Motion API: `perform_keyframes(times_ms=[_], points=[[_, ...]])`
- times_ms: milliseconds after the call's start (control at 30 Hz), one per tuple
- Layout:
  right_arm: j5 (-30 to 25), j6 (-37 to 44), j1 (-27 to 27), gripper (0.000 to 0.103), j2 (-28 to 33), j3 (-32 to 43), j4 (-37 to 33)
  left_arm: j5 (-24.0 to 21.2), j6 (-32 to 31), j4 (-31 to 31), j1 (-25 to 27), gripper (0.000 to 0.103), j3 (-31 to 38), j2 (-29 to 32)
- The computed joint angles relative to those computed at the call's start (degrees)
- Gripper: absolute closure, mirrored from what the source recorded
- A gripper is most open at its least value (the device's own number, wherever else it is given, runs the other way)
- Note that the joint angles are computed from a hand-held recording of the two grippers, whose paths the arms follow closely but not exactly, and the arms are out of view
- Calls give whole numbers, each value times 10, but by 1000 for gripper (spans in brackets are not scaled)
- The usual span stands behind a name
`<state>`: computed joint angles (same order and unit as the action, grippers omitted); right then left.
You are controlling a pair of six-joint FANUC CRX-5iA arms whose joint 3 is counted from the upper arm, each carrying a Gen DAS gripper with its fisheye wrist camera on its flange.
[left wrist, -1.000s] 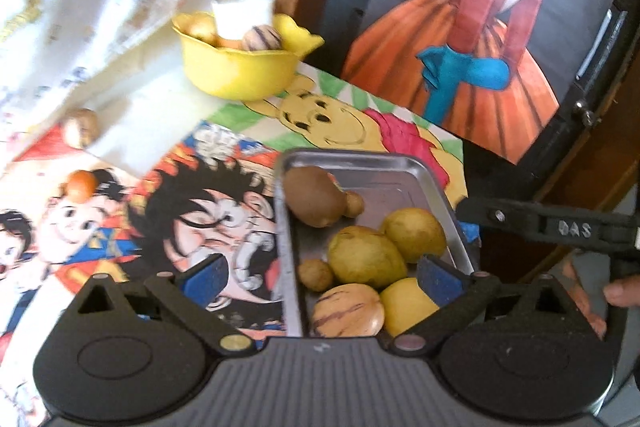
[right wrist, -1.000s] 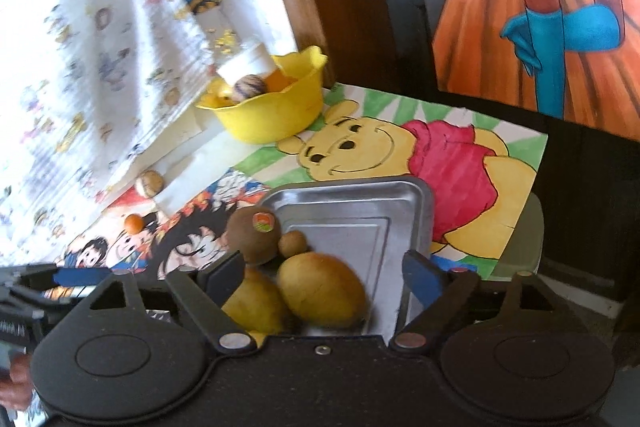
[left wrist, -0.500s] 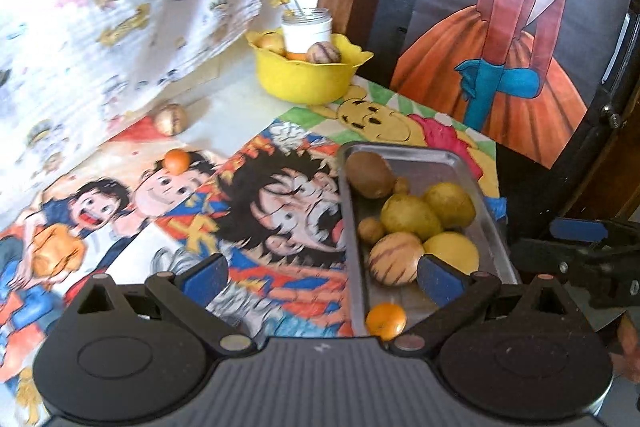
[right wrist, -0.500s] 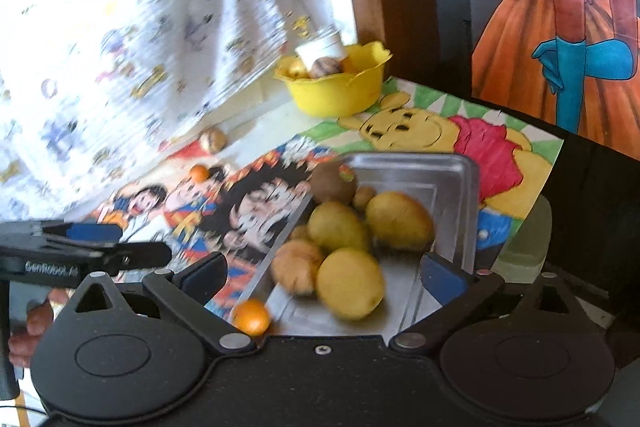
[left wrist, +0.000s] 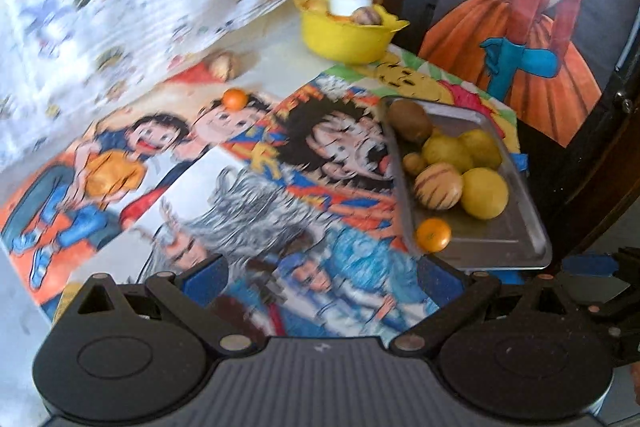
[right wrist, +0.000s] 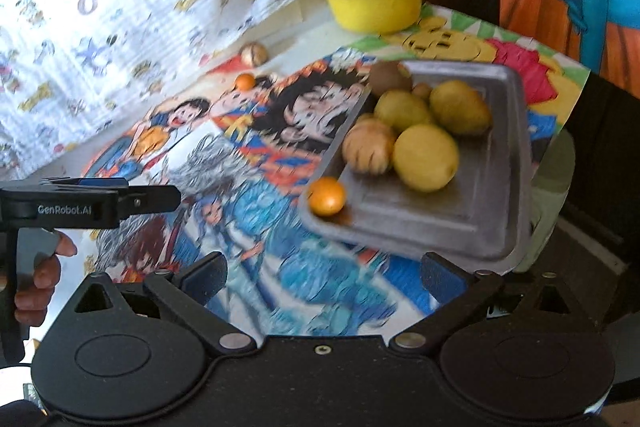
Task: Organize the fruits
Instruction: 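Withdraw both tools from the tray toward the loose fruits by the cloth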
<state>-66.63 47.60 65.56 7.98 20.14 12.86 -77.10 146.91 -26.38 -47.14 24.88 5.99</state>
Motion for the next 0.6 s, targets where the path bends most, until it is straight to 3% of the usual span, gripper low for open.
perform_keyframes(times_ms=[300,600], points=[[-18,32,10,1,30,45,-46,3,99,-8,13,0,-95,-66],[-3,96,11,1,53,67,-50,-16,67,4,48,0,-131,-96]])
